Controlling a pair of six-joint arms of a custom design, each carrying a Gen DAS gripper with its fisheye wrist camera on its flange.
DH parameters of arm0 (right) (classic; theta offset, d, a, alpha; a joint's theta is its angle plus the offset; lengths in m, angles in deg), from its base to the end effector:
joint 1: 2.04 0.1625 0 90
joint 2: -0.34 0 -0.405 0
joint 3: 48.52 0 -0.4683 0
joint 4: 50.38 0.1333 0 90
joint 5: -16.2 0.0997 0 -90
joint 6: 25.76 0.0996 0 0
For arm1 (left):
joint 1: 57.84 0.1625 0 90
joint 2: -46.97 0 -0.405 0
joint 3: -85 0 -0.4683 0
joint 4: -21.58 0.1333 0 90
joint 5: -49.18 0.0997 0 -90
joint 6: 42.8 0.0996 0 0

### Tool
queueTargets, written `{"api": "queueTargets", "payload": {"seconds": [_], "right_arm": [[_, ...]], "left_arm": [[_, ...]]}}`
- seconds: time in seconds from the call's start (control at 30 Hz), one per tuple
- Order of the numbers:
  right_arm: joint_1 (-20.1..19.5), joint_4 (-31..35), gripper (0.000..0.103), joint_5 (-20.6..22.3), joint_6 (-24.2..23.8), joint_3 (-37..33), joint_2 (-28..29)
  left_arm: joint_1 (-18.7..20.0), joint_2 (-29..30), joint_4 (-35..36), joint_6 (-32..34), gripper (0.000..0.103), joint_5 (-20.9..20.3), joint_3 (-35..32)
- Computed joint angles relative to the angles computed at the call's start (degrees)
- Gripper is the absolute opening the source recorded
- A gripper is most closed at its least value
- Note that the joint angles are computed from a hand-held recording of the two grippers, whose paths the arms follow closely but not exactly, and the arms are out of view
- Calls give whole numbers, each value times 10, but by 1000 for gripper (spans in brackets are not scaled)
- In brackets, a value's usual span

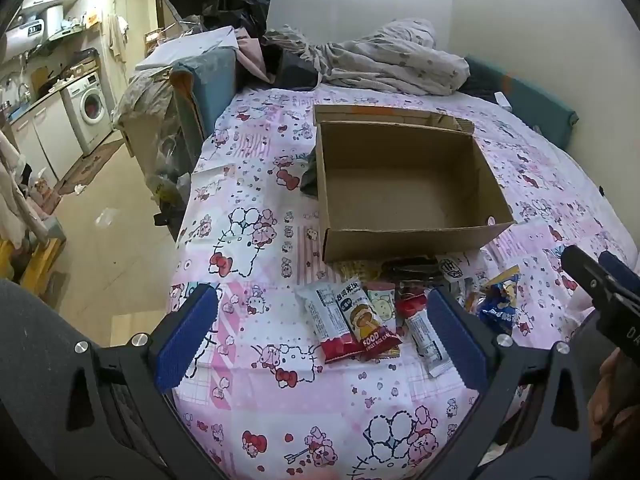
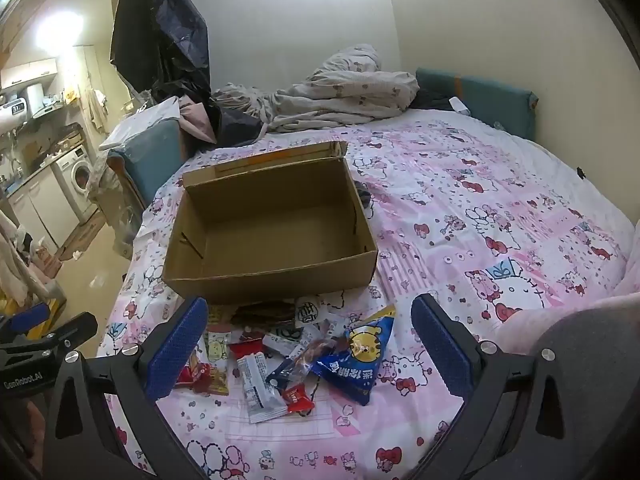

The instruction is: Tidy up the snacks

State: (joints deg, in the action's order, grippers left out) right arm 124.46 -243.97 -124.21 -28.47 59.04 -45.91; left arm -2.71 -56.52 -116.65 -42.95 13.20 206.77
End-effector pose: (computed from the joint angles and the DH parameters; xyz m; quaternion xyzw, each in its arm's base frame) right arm 0.4150 -0.4658 0.0644 0.1385 -0.8465 0.4277 0.2852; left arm -0.0908 -0.5044 0.4085 0.1448 0.8565 -0.3515 0.3491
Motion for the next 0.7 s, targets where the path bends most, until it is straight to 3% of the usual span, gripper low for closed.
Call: {"api": "queueTargets", "payload": {"seconds": [0.7], "right_arm": [[-1,-4,103,2,0,2,-2]], "left_arm": [[2,-2,4,-3,103,-8,-4]]}}
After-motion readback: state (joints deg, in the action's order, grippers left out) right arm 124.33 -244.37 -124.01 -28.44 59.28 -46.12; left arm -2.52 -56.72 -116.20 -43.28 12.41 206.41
